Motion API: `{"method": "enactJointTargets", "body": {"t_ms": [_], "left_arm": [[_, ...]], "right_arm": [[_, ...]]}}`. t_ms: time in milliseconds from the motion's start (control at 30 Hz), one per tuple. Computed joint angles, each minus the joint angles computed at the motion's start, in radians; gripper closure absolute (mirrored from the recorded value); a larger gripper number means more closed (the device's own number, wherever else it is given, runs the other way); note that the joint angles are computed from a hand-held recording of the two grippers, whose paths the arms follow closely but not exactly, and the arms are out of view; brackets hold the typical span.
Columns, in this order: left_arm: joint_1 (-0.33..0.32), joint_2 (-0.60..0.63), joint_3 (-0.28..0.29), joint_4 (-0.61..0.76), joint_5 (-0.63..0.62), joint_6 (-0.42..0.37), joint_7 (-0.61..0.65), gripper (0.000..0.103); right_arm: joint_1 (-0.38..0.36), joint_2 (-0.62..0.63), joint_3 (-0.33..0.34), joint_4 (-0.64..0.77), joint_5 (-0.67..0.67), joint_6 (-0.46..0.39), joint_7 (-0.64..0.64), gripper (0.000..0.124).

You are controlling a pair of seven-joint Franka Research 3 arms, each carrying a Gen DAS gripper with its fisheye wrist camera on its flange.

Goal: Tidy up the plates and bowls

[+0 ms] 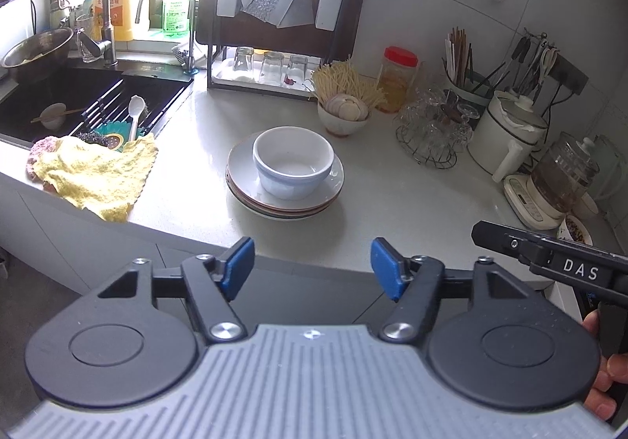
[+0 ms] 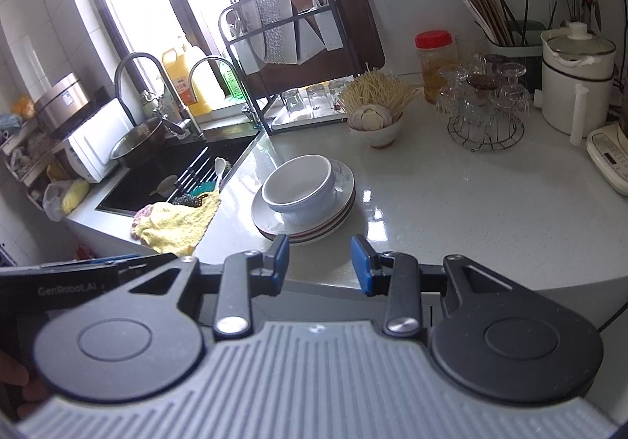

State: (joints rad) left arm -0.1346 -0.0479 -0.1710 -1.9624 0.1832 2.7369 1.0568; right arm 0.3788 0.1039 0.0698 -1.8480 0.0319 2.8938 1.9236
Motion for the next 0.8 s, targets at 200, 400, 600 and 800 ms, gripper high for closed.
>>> {"method": "enactJointTargets", "body": {"t_ms": [200, 400, 600, 800], "left_arm": [[0.003, -0.007, -0.004, -0.007, 0.057, 0.002, -0.051, 0.010], [0.004, 0.000, -0.005, 0.008, 0.094, -0.030, -0.059, 0.005], [0.004, 0.013, -0.004, 0.033, 0.104, -0.044, -0.054, 0.004], [0.003, 0.011, -0.006, 0.039, 0.137, -0.071, -0.076, 0.003]], "right_arm": [[-0.006, -0.017, -0.005, -0.034, -0.014, 0.036, 0.018, 0.043], [0.010, -0.013, -0.035, -0.028, -0.155, 0.041, 0.130, 0.030], [0.005, -0.011, -0.033, -0.016, -0.214, 0.029, 0.182, 0.027], [0.004, -0.007, -0.029, -0.017, -0.218, 0.039, 0.184, 0.027]]}}
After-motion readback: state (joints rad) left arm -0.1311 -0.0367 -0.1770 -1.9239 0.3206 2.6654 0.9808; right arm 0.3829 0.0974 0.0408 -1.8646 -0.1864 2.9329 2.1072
